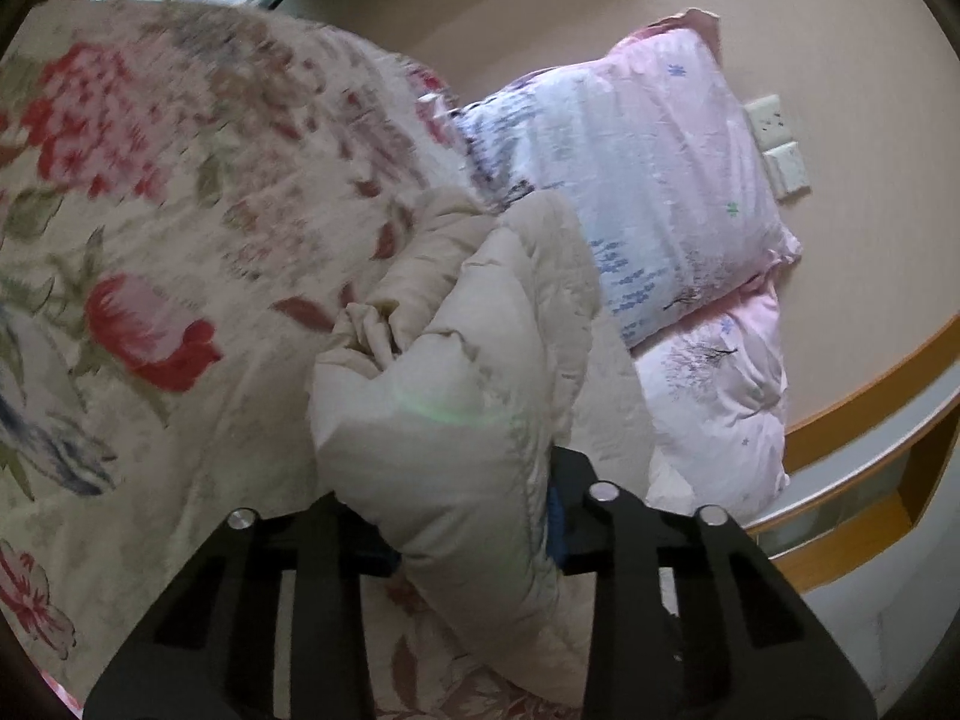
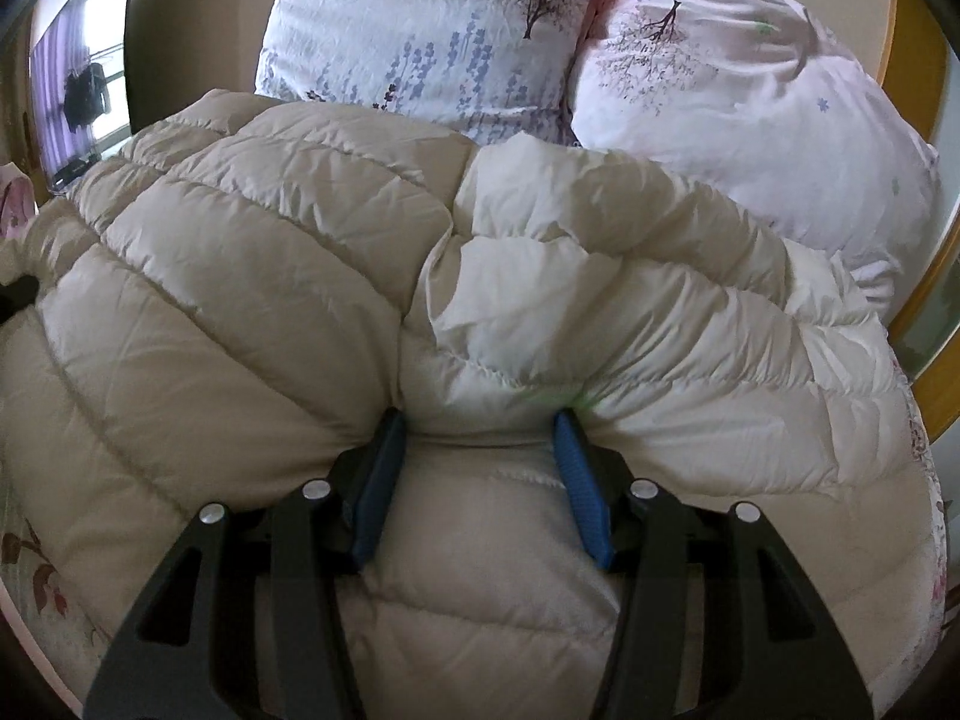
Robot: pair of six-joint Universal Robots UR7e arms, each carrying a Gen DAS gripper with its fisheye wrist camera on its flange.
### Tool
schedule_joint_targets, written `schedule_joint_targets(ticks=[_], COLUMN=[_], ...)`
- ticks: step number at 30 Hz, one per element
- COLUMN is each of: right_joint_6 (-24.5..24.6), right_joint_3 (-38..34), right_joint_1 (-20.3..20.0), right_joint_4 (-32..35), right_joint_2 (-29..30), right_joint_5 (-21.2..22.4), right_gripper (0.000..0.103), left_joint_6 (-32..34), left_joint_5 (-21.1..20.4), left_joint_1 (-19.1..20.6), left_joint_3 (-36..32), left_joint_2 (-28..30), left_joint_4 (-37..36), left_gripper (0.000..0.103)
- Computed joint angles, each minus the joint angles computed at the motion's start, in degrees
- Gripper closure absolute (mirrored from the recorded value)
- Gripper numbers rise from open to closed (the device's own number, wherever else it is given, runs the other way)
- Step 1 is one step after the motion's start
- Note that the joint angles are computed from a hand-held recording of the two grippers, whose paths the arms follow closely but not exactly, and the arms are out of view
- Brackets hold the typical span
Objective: Fold large clothes
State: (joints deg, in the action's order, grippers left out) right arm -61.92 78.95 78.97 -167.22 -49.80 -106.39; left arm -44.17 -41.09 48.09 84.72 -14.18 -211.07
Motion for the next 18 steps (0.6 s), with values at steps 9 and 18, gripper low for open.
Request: schedule_joint_targets(ticks=[9,18], right_joint_6=[1.65,5.08], right_joint_3=[-0.84,-4.4], right_joint_1=[-0.23,-1.15], right_joint_4=[3.5,13.03], right_joint_2=[-0.18,-0.52], right_joint_5=[1.06,3.91], right_gripper=[0.05,0.049], left_joint_6=[18.62,28.81], left_joint_5=[-5.56,-18.24], left_joint_1=[-2.16,-2.69], left_joint_3=[-7.44,-16.48], left_joint_2=[2.28,5.66], left_joint_4=[-5.27,-0.76], left_gripper=[0.073,0.073])
